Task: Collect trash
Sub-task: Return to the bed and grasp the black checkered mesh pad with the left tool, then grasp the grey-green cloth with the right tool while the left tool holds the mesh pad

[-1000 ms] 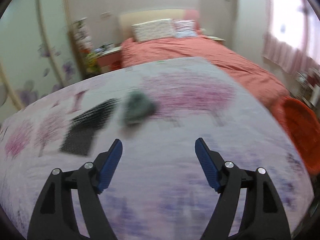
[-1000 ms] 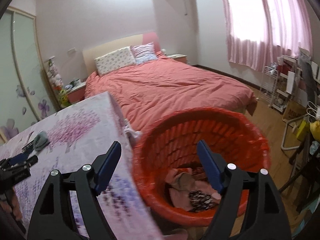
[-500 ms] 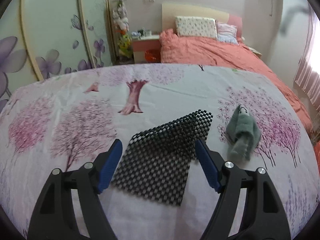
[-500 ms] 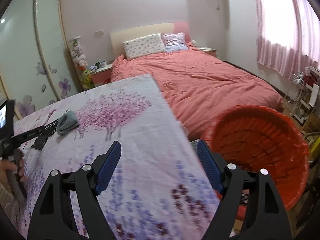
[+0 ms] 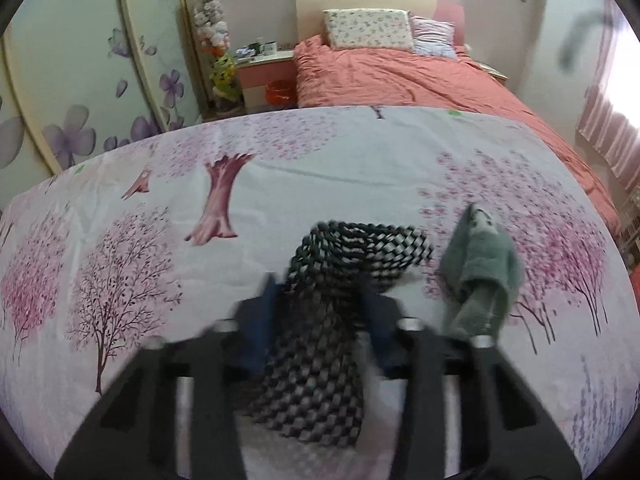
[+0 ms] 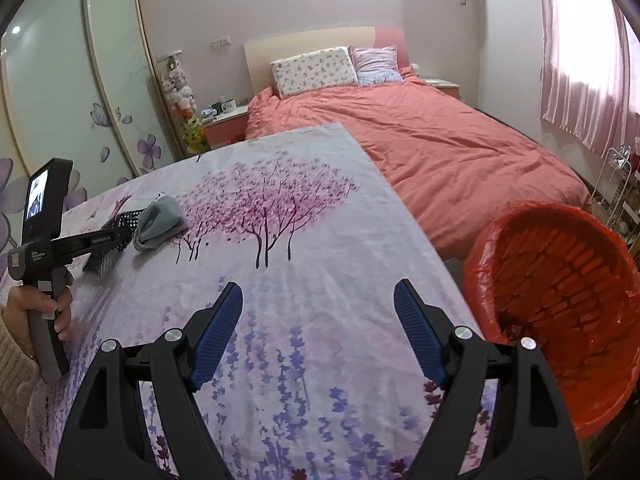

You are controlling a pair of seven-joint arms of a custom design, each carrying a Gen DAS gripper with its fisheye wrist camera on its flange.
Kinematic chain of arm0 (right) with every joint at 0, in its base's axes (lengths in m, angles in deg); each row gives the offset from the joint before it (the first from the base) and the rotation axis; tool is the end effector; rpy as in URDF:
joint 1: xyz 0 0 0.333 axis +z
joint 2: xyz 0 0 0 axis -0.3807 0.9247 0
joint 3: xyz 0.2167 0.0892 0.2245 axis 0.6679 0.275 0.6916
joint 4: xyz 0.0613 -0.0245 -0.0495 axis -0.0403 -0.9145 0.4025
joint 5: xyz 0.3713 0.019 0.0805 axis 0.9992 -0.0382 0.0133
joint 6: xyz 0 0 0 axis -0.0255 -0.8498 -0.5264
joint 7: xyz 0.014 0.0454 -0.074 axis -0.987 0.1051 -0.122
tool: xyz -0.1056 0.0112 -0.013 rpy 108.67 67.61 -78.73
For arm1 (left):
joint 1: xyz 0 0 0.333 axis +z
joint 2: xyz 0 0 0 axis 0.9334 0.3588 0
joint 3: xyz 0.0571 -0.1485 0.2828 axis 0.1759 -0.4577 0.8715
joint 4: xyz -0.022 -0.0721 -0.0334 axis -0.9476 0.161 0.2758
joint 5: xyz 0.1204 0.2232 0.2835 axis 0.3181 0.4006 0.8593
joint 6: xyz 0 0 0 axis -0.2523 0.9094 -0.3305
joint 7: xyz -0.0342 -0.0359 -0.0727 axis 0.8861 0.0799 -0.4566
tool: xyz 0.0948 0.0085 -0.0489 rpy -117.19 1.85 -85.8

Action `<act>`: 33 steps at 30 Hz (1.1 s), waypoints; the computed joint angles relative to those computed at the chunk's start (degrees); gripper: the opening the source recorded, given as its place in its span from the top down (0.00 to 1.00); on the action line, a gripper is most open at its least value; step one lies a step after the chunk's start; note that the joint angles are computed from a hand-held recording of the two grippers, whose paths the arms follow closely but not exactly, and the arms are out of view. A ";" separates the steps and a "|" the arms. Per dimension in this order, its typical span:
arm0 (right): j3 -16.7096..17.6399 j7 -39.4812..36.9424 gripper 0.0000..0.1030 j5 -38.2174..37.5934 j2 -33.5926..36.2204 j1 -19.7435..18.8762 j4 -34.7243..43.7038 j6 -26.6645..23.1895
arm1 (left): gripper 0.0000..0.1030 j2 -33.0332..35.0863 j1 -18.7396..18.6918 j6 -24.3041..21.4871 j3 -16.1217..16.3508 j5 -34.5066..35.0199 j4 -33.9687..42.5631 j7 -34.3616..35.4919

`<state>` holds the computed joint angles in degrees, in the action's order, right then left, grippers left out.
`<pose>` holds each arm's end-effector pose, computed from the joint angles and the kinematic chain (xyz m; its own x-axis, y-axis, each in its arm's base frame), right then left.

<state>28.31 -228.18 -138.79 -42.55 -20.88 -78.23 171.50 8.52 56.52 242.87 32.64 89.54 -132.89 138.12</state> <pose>0.5344 0.0480 0.4122 -0.2168 -0.9663 -0.1385 -0.6136 0.2452 -0.7505 0.7390 -0.1911 0.3985 -0.1346 -0.9901 -0.0406 -0.7639 0.1298 -0.6322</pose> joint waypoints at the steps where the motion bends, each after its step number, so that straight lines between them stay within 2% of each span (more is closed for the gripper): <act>1: 0.02 -0.65 0.25 0.70 0.05 -0.04 -0.07 0.12 | 0.85 -0.20 -0.06 0.31 -0.06 0.12 -0.38 0.17; 6: 0.26 -2.64 0.25 2.45 -0.16 0.57 -0.20 -0.20 | 0.89 -2.40 1.31 2.19 -0.67 -1.59 -4.15 -0.09; 10: 0.65 -6.48 0.25 6.33 1.09 1.30 0.69 0.01 | 0.89 -7.46 -0.53 4.58 4.55 3.13 -12.16 -4.57; 12: 0.58 -9.37 0.25 9.45 1.99 2.01 1.19 0.45 | 0.89 -9.92 -1.33 5.59 7.33 6.65 -15.92 -8.18; 13: 0.63 -11.43 0.25 11.63 2.59 2.46 1.51 0.71 | 0.88 -11.24 -2.65 6.16 10.14 10.17 -18.03 -11.87; 14: 0.86 -14.31 0.25 14.54 3.46 2.98 2.07 1.00 | 0.88 -11.93 -2.81 6.34 10.95 11.93 -19.00 -13.65; 17: 1.77 -21.18 0.25 21.39 5.85 4.42 4.24 0.82 | 0.86 -13.46 -0.58 6.35 10.09 13.72 -20.93 -17.03; 18: 2.23 -23.38 0.25 23.62 6.59 4.80 5.03 0.56 | 0.85 -13.58 1.23 6.04 8.29 12.45 -21.06 -16.43; 21: 4.32 -30.77 0.25 30.44 9.30 5.45 8.42 -0.74 | 0.81 -13.47 3.79 5.90 6.12 11.36 -20.71 -15.67; 28: 7.40 -43.11 0.25 43.24 16.87 7.32 18.57 -4.95 | 0.81 -13.19 6.01 6.13 3.83 9.08 -20.74 -13.86; 30: 5.59 -43.15 0.30 44.55 18.87 9.74 21.57 -6.10 | 0.81 -13.20 6.70 6.57 3.19 7.72 -20.96 -12.89; 33: 4.89 -45.81 0.41 47.98 21.86 11.55 26.02 -8.51 | 0.81 -13.03 7.23 7.02 2.64 5.88 -20.97 -11.66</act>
<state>33.20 -273.99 -90.80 -20.69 -9.33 -52.21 162.99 -4.51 63.76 249.89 35.29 95.42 -153.86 126.47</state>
